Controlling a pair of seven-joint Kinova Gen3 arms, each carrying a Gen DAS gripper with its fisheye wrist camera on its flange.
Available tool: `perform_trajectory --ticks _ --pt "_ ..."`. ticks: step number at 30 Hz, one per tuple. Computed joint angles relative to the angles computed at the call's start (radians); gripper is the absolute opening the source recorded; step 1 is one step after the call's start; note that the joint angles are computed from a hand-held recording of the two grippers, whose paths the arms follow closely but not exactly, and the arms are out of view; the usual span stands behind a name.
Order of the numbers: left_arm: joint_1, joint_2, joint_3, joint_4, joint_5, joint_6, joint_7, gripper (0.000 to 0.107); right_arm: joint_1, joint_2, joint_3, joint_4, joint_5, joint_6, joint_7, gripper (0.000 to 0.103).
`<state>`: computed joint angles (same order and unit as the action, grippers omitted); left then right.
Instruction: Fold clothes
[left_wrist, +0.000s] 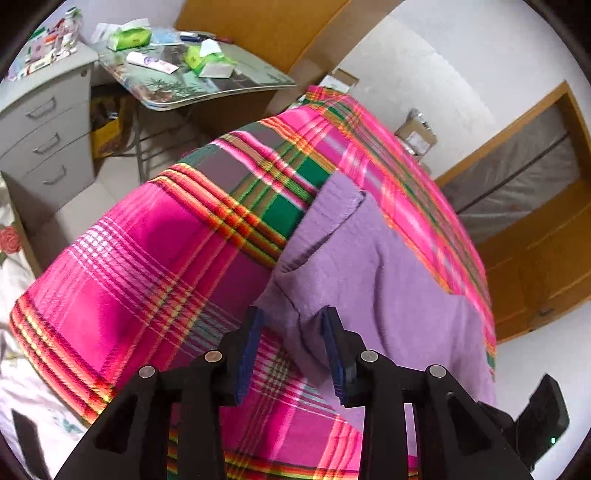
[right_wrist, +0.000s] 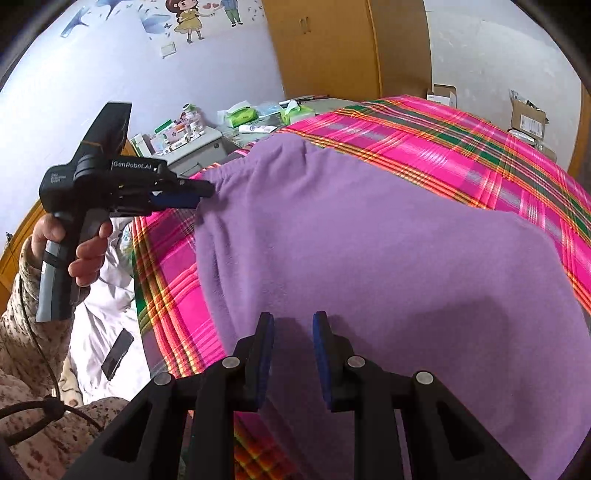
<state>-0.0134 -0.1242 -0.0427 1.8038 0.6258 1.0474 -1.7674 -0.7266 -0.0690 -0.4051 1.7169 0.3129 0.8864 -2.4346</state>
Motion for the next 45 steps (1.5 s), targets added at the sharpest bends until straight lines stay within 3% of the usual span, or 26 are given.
perform_trajectory --ticks 7,14,17,20,27,33,37,39,45 --pt "-0.014 0.016 -0.012 0.005 0.045 0.004 0.020 0.035 -0.042 0.028 -0.025 -0.010 0.110 0.039 -0.137 0.023" --pt "-0.019 -0.046 -0.038 0.058 0.075 -0.036 -0.017 0.002 -0.051 0.007 -0.020 -0.003 0.097 0.016 -0.158 0.024" --pt "-0.043 -0.093 -0.018 0.086 0.024 -0.102 -0.002 0.002 -0.064 0.028 -0.039 -0.026 0.150 0.055 -0.194 0.024" --pt "-0.013 -0.078 -0.100 0.101 0.089 -0.056 -0.057 0.002 -0.094 0.064 -0.036 -0.062 0.189 0.079 -0.196 0.024" --pt "-0.040 -0.065 -0.099 0.097 0.129 -0.030 -0.109 0.006 -0.192 0.154 0.002 -0.151 0.302 0.100 -0.180 0.024" --pt "-0.062 -0.043 -0.092 0.097 0.169 0.008 -0.141 0.011 -0.269 0.269 0.068 -0.269 0.333 0.108 -0.087 0.024" --pt "-0.070 -0.037 -0.093 0.100 0.184 0.015 -0.161 0.012 -0.332 0.352 0.113 -0.369 0.346 0.172 -0.016 0.029" --pt "-0.081 -0.036 -0.100 0.107 0.197 0.023 -0.175 0.021 -0.364 0.381 0.138 -0.410 0.355 0.196 0.008 0.031" --pt "-0.112 -0.012 -0.102 0.106 0.237 0.043 -0.210 0.021 -0.456 0.488 0.224 -0.561 0.382 0.310 0.064 0.034"
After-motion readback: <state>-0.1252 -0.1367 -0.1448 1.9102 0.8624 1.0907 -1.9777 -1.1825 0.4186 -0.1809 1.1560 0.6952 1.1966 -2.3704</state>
